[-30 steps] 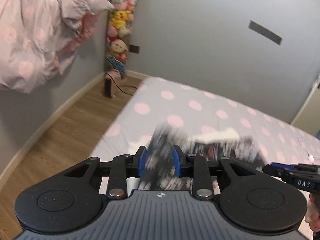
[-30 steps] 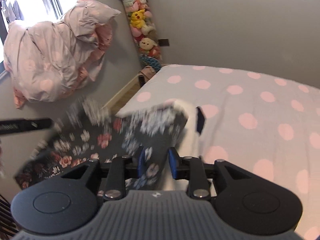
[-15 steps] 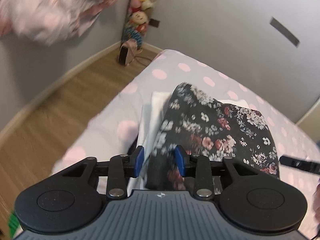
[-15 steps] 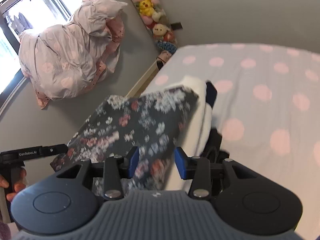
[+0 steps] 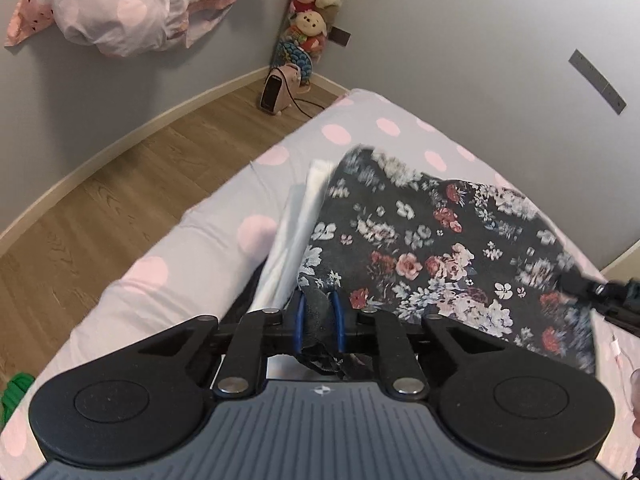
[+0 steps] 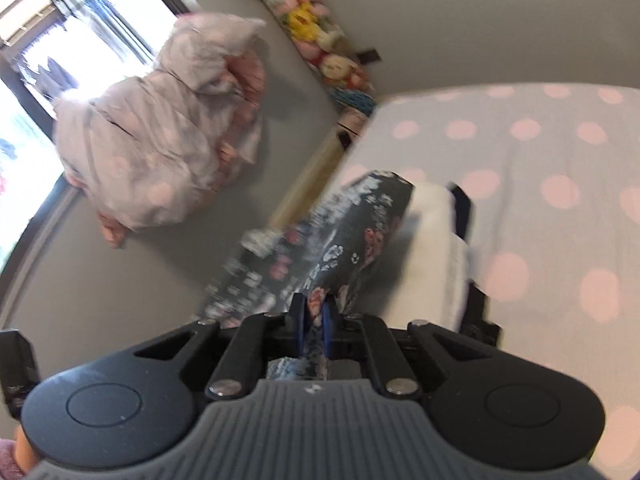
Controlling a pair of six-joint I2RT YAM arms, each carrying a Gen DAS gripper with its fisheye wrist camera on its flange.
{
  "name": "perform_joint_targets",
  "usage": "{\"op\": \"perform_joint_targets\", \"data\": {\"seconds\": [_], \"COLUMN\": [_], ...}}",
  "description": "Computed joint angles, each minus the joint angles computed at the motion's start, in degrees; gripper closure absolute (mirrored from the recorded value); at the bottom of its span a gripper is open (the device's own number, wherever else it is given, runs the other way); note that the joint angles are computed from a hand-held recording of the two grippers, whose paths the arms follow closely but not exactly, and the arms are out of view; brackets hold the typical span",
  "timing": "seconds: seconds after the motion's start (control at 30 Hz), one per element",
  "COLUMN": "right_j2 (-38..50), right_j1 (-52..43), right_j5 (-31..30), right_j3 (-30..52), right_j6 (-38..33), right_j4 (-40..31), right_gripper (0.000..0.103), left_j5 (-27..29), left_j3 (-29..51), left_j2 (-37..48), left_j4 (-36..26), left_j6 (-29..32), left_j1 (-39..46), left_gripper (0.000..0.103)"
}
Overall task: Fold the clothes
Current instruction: 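Lower the jeans onto the top of the clothes stack with both tools, then open both tools to release the jeans on the stack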
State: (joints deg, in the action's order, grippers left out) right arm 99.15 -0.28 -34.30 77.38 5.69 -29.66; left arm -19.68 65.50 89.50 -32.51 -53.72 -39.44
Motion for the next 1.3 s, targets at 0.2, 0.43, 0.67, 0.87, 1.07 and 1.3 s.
{"op": "perform_joint_targets", "data": {"seconds": [0.2,0.43,0.67,0.87,1.07,1.3], "right_j2": [1.79,1.85,0.15,-9.54,-23.48,-41.06], "right_j1": [-2.0,-1.12,-1.82,-7.0,-12.49,-24.79], "right_j5": [0.41,2.32,2.08,-4.0,-6.55,-17.76], "right_j3": [-9.54,-11.11,-10.63,-19.33,-29.56,-40.82], "right_j6": [-2.12,-5.52,-7.77,-11.07,-16.92,-28.33], "right_j4": [7.03,8.57,6.8,12.51,14.2,9.77], "right_gripper": [0.093,0.092,0.085,0.074,0.069,0.065], "left_j5": [-2.23,-3.31,-9.34,-24.17,-37.04,-38.69], "left_j3": [0.49,2.27,5.57,7.92,23.97,39.69], "left_j2": [5.24,8.35,7.64,6.65,18.17,32.79], "left_j4": [0.59,-0.71,-5.86,-12.82,-36.68,-55.98], "left_j6": [2.17,1.62,0.41,-7.45,-25.15,-45.43], "left_j1": [-1.93,-2.39,-5.28,-14.3,-26.63,-37.55], "left_gripper": [0.085,0.085,0.081,0.074,0.051,0.037]}}
